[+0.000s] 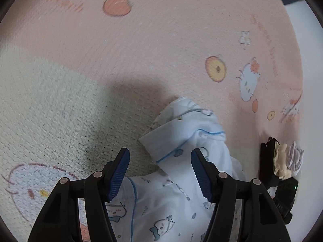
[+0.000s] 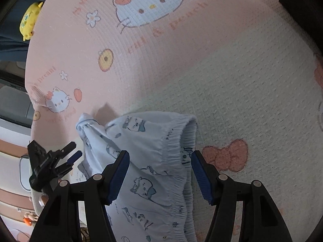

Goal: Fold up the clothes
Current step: 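Pinch the pants fabric with the left gripper while the right gripper pinches the waistband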

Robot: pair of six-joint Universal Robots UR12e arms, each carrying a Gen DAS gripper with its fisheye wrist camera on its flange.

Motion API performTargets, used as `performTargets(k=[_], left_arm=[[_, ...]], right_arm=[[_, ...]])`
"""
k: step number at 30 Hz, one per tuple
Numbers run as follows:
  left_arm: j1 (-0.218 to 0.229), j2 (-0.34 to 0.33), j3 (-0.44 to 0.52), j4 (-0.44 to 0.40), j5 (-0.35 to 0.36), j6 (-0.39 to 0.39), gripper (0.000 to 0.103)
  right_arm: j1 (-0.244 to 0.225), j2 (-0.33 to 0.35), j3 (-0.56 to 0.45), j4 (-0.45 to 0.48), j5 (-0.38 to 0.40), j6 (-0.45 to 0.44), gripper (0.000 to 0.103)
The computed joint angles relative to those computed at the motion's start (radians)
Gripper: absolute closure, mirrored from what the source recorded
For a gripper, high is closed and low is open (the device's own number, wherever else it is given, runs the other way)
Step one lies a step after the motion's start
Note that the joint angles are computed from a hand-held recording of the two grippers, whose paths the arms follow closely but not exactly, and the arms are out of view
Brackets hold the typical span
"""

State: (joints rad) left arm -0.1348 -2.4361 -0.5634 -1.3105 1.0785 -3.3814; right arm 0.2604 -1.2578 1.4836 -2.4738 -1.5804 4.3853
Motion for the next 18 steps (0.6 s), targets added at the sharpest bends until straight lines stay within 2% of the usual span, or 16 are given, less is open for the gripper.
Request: performTargets(k=[4, 9, 15, 16, 17, 18], left_arm=[[0.003, -0.009, -0.004, 0.005, -0.03, -0.028, 0.043], [-0.001, -0.018, -0.005, 0.03, -0.041, -0.047, 0.043], [-0.01, -0.018, -0.014, 0.079, -0.018, -0.039, 0.043], [-0.012, -0.02, -0.01, 0.083, -0.012, -0.037, 0.045], [-0.015, -0.023, -0.005, 0.096, -0.001, -0.034, 0.055], [-0.016, -0.013, -0.023, 0.115, 0.013, -0.022, 0.059]], right_arm=[[0.001, 0.012, -0.006, 0.007, 0.003, -0.019, 0.04], [0.011, 0.027, -0.022, 0.02, -0.046, -0.063, 0.04], [0.008, 0.036, -0.026, 0.02, -0.065, -0.068, 0.041], [0.009, 0.037, -0.027, 0.018, -0.072, -0.067, 0.045], [0.01, 0.039, -0.031, 0.025, -0.076, -0.075, 0.051], [0.012, 0.04, -0.035, 0.033, -0.081, -0.082, 0.054]])
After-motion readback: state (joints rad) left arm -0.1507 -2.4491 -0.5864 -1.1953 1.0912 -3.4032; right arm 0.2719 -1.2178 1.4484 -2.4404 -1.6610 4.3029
